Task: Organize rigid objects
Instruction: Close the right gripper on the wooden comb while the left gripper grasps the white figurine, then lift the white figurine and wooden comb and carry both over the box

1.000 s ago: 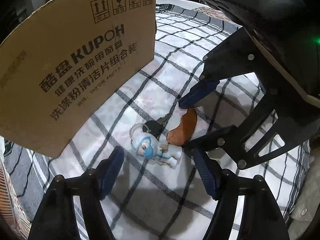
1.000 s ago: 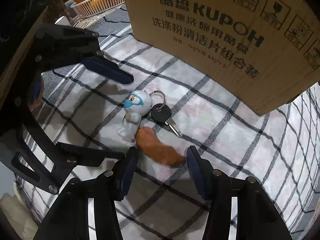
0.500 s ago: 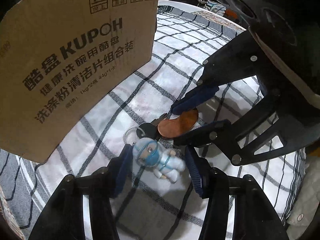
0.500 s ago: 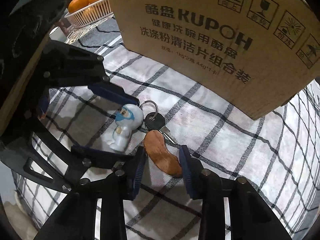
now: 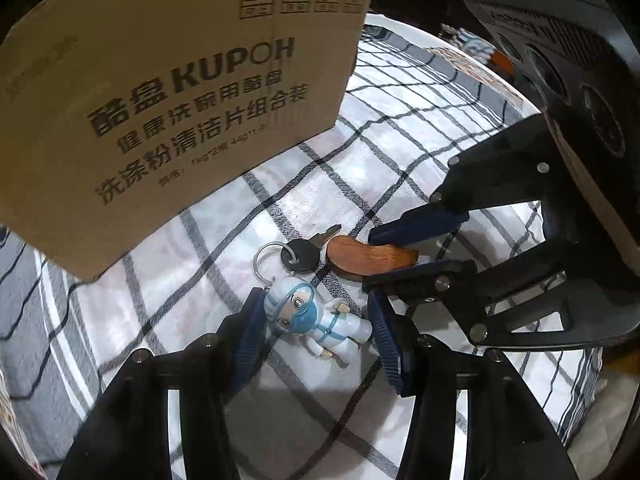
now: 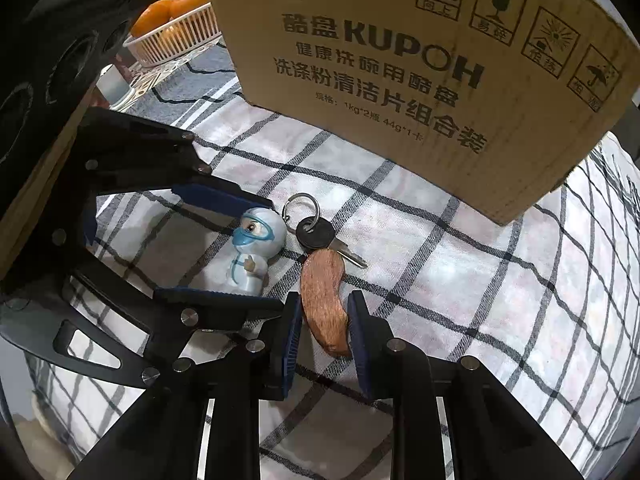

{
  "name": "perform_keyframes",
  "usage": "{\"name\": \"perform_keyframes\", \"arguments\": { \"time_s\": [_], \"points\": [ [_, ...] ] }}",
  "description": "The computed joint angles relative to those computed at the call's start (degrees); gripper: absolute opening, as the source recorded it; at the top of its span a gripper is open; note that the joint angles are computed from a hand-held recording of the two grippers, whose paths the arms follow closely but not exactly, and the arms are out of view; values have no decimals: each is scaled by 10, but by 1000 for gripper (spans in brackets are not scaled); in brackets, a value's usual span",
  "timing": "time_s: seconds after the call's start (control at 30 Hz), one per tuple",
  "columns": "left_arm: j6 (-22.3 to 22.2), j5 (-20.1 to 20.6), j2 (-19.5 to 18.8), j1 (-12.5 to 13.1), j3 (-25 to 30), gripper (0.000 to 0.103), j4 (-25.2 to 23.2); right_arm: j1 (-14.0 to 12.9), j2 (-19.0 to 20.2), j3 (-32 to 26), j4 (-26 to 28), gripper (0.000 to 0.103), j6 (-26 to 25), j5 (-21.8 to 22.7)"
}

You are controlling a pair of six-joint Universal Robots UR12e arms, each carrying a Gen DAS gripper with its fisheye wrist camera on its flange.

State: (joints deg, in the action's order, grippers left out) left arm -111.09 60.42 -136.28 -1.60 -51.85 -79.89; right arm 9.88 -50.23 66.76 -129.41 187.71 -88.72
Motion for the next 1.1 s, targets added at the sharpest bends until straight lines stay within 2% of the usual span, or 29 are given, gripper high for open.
{"name": "perform_keyframes", "arguments": {
  "time_s": [0.17,0.33,0.43,0.6,0.8,0.97,1.1],
  "points": [
    [-34,1,17,3,-30,51,48,1,-6,10,-10,24,10,0],
    [-100,-1,26,5,-49,51,90,0,-15,22,-24,24,23,-2],
    [-144,3,36,8,-72,51,137,0,-17,27,-33,24,37,-5],
    [-218,19,48,9,-95,51,188,2,-21,33,-45,24,63,-16],
    [-286,28,59,14,-111,51,220,4,-30,45,-71,24,98,-32],
    [-323,29,68,18,-120,51,239,9,-38,52,-96,24,113,-55],
    [-335,16,80,22,-134,51,268,11,-46,60,-119,24,129,-64]
  ]
}}
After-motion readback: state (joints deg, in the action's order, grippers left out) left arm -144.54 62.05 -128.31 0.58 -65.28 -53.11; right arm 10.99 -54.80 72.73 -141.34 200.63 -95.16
